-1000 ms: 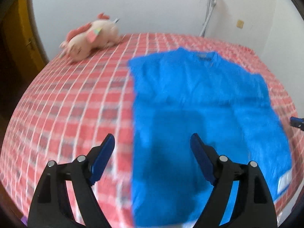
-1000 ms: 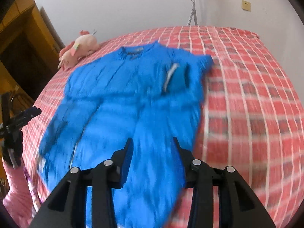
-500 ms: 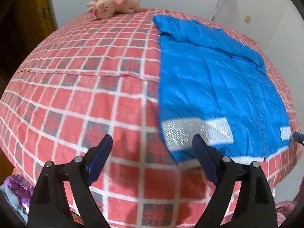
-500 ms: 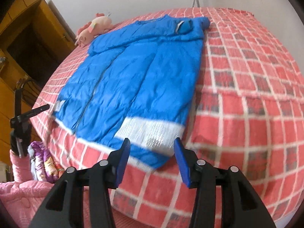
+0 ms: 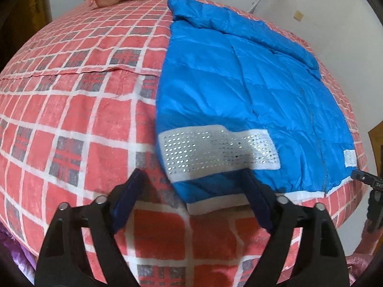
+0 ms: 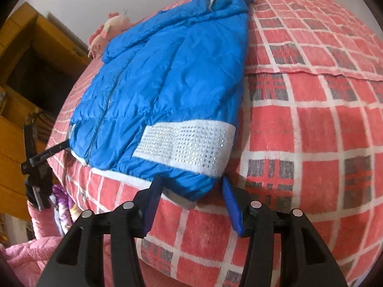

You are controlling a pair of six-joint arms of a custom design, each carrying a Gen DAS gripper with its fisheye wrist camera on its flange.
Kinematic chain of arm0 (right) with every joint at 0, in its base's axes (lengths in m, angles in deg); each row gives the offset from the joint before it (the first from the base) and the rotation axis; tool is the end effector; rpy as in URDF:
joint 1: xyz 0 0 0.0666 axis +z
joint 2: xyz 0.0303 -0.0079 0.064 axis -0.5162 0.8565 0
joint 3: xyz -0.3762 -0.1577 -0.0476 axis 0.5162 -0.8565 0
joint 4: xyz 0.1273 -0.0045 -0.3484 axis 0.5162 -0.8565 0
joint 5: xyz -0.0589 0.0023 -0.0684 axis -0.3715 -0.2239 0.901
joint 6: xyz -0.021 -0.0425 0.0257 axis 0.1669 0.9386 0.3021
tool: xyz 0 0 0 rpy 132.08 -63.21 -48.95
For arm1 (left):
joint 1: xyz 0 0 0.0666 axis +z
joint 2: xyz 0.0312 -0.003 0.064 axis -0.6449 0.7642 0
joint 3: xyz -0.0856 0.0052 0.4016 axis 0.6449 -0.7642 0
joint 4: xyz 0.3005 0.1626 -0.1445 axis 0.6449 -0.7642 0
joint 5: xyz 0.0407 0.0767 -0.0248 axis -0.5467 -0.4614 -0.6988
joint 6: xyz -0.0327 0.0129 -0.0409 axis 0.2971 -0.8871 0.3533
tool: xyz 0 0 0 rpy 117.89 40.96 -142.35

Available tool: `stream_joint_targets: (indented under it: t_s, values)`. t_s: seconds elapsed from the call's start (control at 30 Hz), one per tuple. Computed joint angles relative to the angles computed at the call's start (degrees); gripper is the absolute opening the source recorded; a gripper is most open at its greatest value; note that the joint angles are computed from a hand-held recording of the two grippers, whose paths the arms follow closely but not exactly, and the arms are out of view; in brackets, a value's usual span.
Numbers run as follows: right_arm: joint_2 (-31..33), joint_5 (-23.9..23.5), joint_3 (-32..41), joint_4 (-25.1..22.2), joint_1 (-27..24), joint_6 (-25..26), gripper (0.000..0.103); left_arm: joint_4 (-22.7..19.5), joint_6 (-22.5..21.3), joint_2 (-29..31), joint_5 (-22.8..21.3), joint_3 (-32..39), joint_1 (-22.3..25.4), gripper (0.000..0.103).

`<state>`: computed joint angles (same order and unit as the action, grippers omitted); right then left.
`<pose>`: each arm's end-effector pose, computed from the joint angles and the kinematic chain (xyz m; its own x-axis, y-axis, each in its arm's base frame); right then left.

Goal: Fold large clothes
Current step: 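Grasp the jacket hem with both grippers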

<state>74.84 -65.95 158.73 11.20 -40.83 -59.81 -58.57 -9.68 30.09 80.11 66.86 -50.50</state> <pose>0.2809 -0.0363 0.4843 -0.7994 0.4665 -0.3786 0.2791 0.8464 0.4537 0.5536 -0.1136 0.4943 -0.8143 0.3723 -0.4454 0.5003 0.8392 -0.2132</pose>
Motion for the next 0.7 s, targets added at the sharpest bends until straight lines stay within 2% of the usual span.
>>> stream_joint_targets:
  t_s: [0.1, 0.17, 0.2, 0.27, 0.33, 0.47, 0.7]
  values:
    - [0.47, 0.72, 0.13, 0.36, 0.56, 0.60, 0.042, -2.18, 0.18, 0.90, 1.86, 1.61, -0.04, 0.061]
    - [0.47, 0.85, 0.00, 0.74, 1.25, 1.00, 0.034, -2.55, 0.05, 0.67, 2.32, 1.43, -0.24, 0.049]
    - [0.35, 0.46, -0.19, 1.01, 1.18, 1.10, 0.029, -2.51, 0.11, 0.57, 2.58, 1.27, -0.26, 0.047]
    - [0.14, 0.24, -0.39, 1.55, 1.14, 1.15, 0.024, -3.28, 0.24, 0.80, 4.46, 1.44, 0.01, 0.035]
    - [-0.28, -1.11, -0.89, 2.46, 0.31, 0.71, 0.015, -3.10, 0.49, 0.81, 4.92, 1.28, 0.00, 0.030]
    - [-0.95, -2.86, -0.62, 3.46, -0.59, 0.82, 0.009, -1.67, 0.98, -0.23, 4.84, 0.79, -0.36, 0.012]
    - [-1.04, -2.33, 3.31, 3.00, -0.42, 2.82, 0.008, -2.55, 1.54, -0.06, 8.77, 4.44, 0.28, 0.009]
